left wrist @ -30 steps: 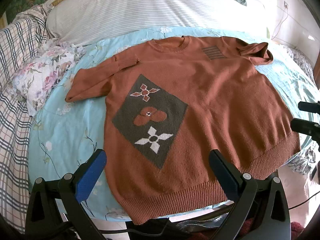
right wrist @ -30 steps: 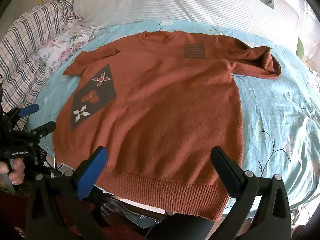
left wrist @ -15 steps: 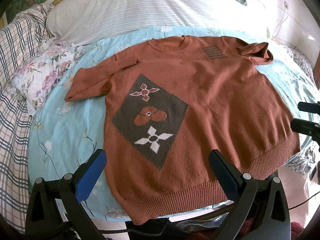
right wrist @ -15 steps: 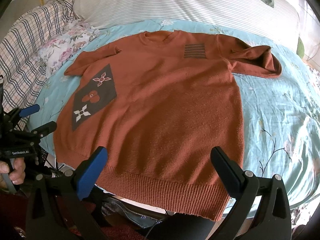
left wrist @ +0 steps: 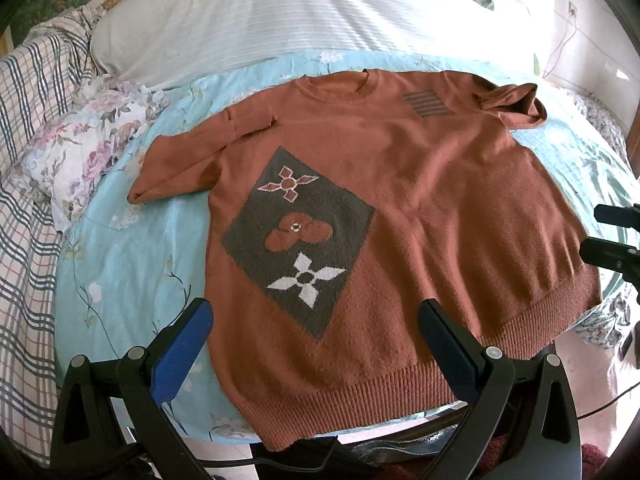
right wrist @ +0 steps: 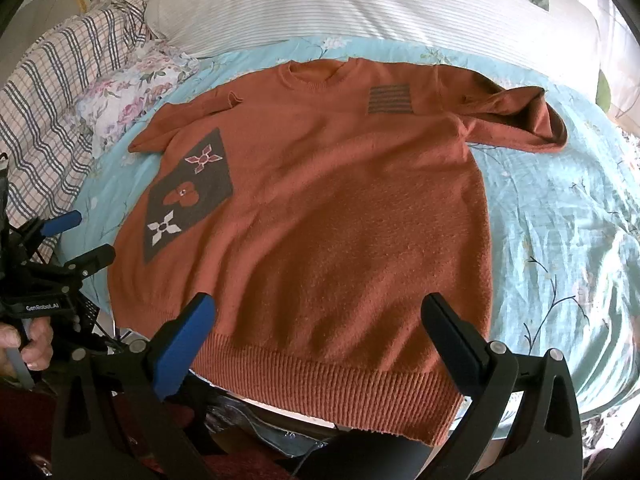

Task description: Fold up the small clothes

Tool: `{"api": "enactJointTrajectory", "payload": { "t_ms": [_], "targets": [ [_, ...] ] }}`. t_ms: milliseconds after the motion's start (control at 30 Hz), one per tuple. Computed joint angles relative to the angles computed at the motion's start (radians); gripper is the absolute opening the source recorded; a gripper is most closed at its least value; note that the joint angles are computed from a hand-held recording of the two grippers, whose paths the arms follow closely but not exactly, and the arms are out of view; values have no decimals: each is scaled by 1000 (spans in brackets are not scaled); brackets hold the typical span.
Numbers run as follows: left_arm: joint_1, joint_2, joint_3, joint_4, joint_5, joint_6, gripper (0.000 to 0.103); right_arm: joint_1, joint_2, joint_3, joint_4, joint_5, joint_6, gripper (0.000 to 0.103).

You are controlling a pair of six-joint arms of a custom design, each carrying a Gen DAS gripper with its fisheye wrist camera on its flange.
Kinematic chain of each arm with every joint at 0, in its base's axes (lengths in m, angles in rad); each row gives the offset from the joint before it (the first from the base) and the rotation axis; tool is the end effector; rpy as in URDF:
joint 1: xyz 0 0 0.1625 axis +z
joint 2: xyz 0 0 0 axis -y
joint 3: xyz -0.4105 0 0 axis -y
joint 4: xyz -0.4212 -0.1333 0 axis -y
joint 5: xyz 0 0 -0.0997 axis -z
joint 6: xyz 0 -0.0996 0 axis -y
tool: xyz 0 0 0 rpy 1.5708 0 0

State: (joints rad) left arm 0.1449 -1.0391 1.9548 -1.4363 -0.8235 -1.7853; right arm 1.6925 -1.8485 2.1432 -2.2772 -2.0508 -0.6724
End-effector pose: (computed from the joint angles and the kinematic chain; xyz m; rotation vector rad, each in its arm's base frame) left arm -0.4172 -0.2640 0.0595 0.0889 2.0356 -0.8186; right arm 0.1373 -0.4035 0.3939 0.8666 -2.4040 0.3430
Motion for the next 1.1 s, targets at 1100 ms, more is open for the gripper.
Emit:
{"api": "enactJointTrajectory", "payload": {
  "t_ms": [1100],
  "targets": [
    [147,2,24,-170,54,157,102,-126,326,-429,-95,189,0,91]
  ]
}}
